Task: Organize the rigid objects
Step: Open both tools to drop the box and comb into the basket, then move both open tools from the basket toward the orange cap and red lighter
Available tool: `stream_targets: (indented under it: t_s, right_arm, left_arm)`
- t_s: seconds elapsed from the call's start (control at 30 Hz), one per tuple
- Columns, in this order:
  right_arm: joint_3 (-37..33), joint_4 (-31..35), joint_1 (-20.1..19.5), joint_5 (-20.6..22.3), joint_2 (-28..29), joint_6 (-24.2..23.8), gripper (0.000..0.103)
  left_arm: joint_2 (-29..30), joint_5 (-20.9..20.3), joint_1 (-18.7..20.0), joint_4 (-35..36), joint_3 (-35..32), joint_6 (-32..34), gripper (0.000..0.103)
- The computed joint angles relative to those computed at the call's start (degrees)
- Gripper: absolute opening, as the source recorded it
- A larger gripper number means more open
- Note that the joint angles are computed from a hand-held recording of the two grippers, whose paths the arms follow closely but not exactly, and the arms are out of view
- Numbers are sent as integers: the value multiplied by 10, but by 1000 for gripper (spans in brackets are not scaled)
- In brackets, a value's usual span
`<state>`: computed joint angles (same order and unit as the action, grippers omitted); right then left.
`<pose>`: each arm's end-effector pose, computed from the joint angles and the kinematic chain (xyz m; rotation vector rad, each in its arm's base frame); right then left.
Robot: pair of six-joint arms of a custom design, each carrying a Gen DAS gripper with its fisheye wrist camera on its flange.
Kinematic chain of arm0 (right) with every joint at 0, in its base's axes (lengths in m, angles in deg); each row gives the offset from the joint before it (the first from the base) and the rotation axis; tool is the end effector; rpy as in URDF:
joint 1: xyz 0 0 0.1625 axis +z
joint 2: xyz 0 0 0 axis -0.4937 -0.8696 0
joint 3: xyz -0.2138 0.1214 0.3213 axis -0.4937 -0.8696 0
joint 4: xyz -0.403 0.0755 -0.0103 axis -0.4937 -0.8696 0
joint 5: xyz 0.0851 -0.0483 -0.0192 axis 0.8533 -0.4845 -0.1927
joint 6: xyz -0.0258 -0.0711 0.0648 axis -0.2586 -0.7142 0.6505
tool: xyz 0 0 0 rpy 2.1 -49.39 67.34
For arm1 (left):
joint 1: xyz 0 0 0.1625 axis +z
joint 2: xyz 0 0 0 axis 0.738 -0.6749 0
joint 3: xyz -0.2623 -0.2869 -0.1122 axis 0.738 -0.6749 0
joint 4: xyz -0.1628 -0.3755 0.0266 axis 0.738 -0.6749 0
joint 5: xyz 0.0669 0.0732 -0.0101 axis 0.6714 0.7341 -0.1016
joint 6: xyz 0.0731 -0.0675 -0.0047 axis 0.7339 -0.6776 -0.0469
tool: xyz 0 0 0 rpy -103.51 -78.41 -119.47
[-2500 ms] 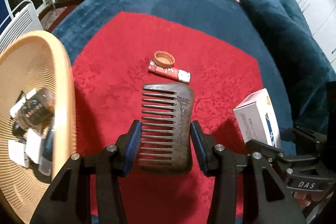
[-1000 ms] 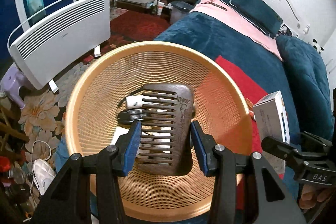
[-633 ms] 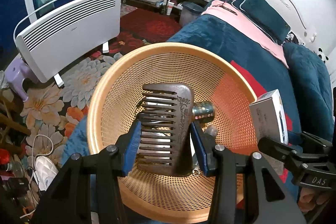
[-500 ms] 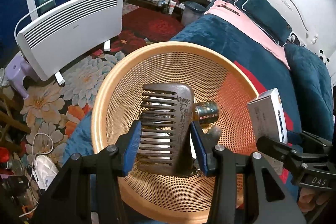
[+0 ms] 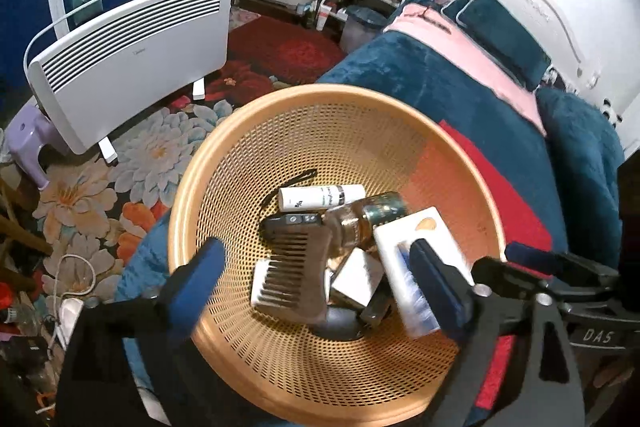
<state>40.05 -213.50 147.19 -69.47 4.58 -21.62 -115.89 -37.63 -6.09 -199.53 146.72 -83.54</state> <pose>0.3826 -0.5211 0.0904 0.8663 -2.6405 0.0842 -0.1356 -0.4067 0.3195 -0.3103 2.3504 -0.9811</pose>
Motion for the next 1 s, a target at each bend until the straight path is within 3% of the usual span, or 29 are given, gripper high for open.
stream_targets:
  t_s: [0.1,0.4,1.0]
  right_arm:
    - [5,-6,0,-1,-7,3,103]
    - [15,-18,3,-24,-16,-7,103]
    - [31,-25,-8,-28,-37,-4,103]
  left_arm:
    - [6,3,-3,21,-10,-11,102]
    - [15,14,-12,84,-24,-59,102]
    - [30,13,-19,110,-36,-78,102]
